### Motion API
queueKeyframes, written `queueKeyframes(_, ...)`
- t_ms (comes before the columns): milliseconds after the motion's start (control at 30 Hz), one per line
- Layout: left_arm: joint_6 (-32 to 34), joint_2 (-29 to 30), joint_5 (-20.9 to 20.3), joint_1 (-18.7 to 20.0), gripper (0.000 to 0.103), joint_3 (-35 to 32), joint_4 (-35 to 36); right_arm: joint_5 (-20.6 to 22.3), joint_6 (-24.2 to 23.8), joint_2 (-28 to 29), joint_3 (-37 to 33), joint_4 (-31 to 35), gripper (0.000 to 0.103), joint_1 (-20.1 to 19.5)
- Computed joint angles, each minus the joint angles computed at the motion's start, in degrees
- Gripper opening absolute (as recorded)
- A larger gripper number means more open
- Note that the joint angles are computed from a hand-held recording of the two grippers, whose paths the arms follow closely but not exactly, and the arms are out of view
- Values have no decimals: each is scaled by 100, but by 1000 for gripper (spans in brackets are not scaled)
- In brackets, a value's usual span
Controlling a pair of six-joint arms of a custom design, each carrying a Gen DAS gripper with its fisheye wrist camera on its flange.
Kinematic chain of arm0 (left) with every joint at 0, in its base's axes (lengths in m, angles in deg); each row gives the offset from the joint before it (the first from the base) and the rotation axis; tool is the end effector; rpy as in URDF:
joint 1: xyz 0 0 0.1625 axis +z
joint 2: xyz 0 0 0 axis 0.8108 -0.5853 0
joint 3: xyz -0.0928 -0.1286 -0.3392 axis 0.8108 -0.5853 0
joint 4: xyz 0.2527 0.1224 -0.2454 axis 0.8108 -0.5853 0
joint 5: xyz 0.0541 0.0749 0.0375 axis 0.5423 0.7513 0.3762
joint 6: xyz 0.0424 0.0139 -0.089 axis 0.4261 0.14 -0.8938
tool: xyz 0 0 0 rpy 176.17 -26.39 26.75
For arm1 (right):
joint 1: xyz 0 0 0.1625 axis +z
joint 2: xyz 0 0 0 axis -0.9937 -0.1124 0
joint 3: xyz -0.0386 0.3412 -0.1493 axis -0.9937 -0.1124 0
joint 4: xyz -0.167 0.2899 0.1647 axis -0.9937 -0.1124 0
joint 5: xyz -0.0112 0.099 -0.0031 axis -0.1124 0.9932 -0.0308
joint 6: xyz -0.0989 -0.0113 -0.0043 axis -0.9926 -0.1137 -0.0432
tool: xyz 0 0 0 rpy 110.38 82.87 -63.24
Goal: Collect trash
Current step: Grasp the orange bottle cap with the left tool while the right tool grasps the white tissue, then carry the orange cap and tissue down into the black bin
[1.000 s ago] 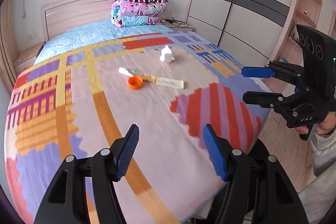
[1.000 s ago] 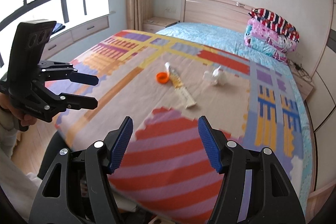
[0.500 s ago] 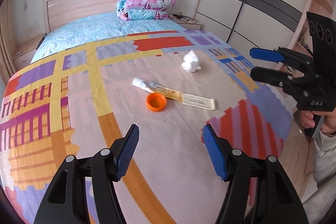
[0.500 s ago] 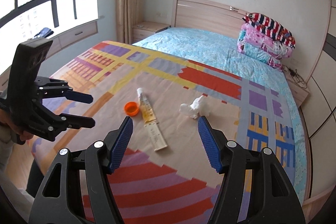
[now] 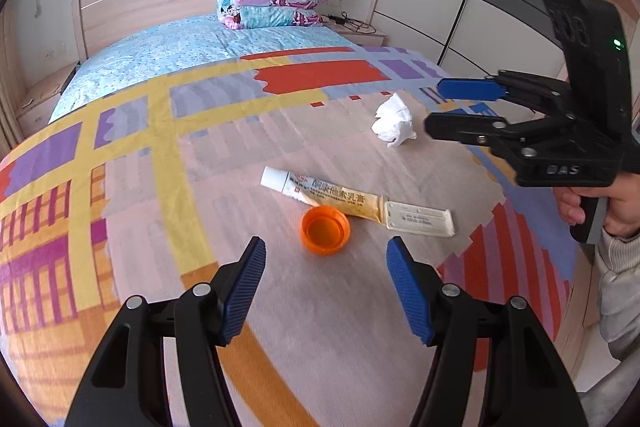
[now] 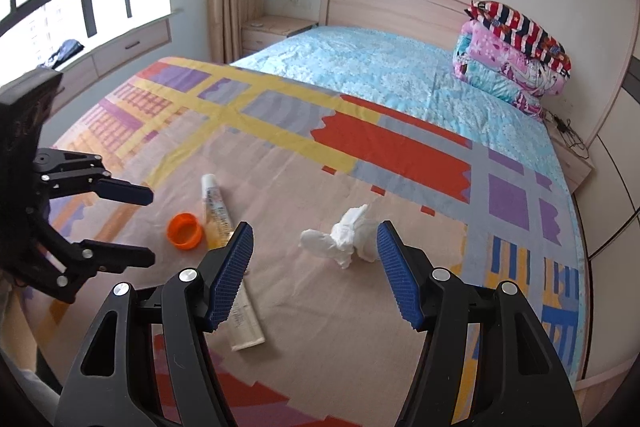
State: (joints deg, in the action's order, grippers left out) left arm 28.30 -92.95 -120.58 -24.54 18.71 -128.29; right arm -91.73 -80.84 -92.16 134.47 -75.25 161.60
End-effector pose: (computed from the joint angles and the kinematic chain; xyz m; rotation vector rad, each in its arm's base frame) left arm -0.4212 -0.4727 -0.0369 0.5214 2.4727 -0.7722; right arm -0.0031 -0.6237 0.3931 1.3933 -2.2824 0.4692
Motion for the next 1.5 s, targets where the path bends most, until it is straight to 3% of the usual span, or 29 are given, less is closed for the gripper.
queueKeyframes(233,119,142,-93,177,40,-256,165,-302,247,482,-434,17,55,5)
queueKeyframes(333,198,169,-78,193,39,-304,192,-409,436,667,-673,187,50,-8)
queueKeyframes(500,274,214,-55,198,30,-363,212,-418,675,795,-896,349,28,-43)
queueKeyframes(700,427,223,-52,117,30,-363,96,-329,723,729,-937,521,23,-68)
queueKeyframes(1100,117,4,107,-264,30,-179,255,34,523,-11,-341,578,23,-72)
queueKeyframes(1500,-482,-220,175,-898,30,223,408,498,29,-1298,701,836,23,-183)
